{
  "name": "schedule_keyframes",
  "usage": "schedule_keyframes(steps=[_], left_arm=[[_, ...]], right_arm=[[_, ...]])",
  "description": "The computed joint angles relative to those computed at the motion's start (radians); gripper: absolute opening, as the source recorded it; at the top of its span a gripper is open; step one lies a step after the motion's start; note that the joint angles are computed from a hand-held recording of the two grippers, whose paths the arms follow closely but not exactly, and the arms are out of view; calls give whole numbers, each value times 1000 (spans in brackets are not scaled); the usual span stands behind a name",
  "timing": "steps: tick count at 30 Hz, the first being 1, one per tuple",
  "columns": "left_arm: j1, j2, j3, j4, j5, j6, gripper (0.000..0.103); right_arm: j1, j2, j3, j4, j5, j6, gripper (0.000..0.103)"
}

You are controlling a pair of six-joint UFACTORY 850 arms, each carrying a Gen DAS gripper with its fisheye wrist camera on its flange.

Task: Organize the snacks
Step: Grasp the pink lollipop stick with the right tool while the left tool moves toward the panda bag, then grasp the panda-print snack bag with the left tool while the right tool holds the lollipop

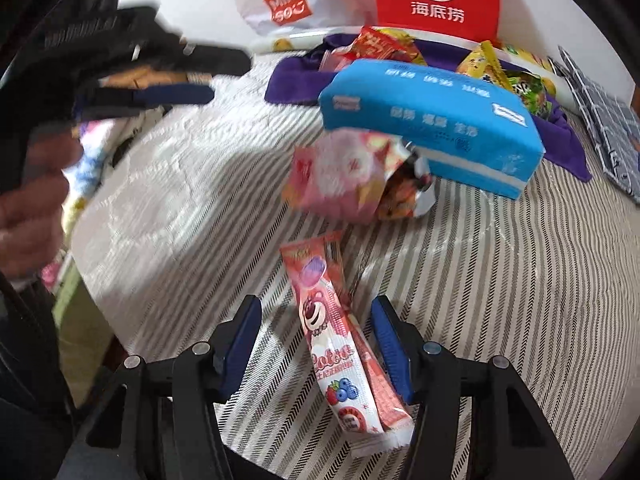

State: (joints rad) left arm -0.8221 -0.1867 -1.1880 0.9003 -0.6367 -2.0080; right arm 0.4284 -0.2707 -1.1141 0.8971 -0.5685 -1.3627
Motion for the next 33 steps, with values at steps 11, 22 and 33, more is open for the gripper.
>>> schedule_keyframes(steps=[11, 22, 33], left_arm=[[1, -51, -51, -17, 33, 76, 59], [17, -179, -208, -125, 81, 290, 59], [24, -337, -376, -346, -40, 622, 59]], right_arm=[[-3, 84, 99, 67, 108, -155, 21], [-102, 64, 70, 41, 182, -43, 21], [-162, -9, -22, 22, 196, 125, 21]])
